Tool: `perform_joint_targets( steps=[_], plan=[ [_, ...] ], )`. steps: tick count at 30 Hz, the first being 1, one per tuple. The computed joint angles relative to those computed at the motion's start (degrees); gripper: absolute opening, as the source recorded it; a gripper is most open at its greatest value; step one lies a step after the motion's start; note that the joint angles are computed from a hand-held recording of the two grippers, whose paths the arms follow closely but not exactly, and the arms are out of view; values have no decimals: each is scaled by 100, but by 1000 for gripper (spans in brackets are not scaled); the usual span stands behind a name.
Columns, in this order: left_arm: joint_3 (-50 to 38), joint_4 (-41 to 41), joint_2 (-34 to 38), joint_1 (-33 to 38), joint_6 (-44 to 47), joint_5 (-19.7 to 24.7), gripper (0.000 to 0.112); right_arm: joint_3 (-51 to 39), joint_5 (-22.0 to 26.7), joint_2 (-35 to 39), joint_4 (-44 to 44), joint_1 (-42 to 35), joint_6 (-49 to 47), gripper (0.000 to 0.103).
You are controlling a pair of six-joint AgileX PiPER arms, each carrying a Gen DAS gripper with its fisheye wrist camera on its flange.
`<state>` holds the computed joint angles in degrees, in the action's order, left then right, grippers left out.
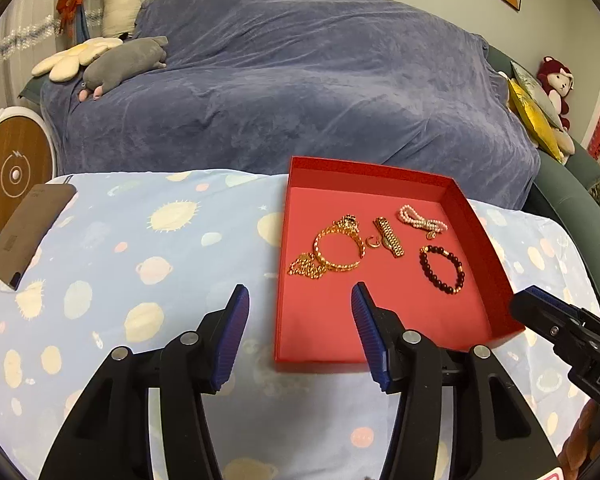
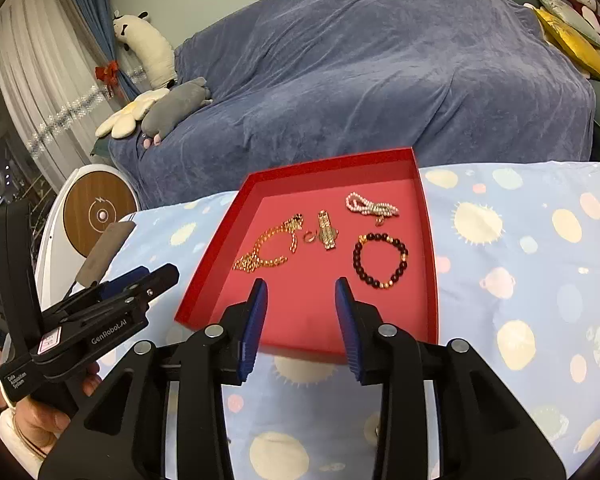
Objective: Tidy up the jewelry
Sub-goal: 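Move both open tools back to the pieces left on the sheet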
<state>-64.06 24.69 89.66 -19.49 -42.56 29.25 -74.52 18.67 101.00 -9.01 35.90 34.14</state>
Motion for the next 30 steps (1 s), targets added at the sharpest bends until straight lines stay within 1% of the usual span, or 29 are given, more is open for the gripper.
perform_joint_targets(
  steps=[2,6,11,12,13,14,15,18,22,26,28,30],
  plan=[
    [256,248,-149,-128,-322,17,55,308,-36,-172,-321,112,354,35],
    [670,172,-366,-286,-455,15,55,985,-274,-545,-712,312,998,36],
    [1163,818,-678,-727,-1160,160,55,1668,-422,-966,-1626,604,2160,37],
    [1298,976,-770,-828,-1364,178,57,1803,-435,-1060,-1869,663,2457,38],
    [1416,1112,-868,-904,-1535,210,61,1934,-449,-1149,-2126,698,2764,41],
    [1548,1220,-976,-966,-1686,226,62,2059,-448,-1228,-2440,752,3145,43],
    [1664,1253,-1072,-999,-1756,223,63,2195,-451,-1306,-2715,805,3480,44],
    [2015,1167,-1359,-1053,-1792,201,65,2471,-343,-1431,-3214,971,4089,44],
    [2396,1103,-1583,-1069,-1841,155,65,2769,-284,-1447,-3411,1087,4348,44],
    [2640,1241,-1592,-1195,-1966,97,65,2932,-254,-1382,-3516,1124,4370,44],
    [2707,1284,-1550,-1234,-2011,62,68,2996,-246,-1354,-3684,1127,4523,44],
    [2745,1086,-1528,-1176,-1783,-60,69,3018,-263,-1317,-3718,1083,4536,47]
  ],
)
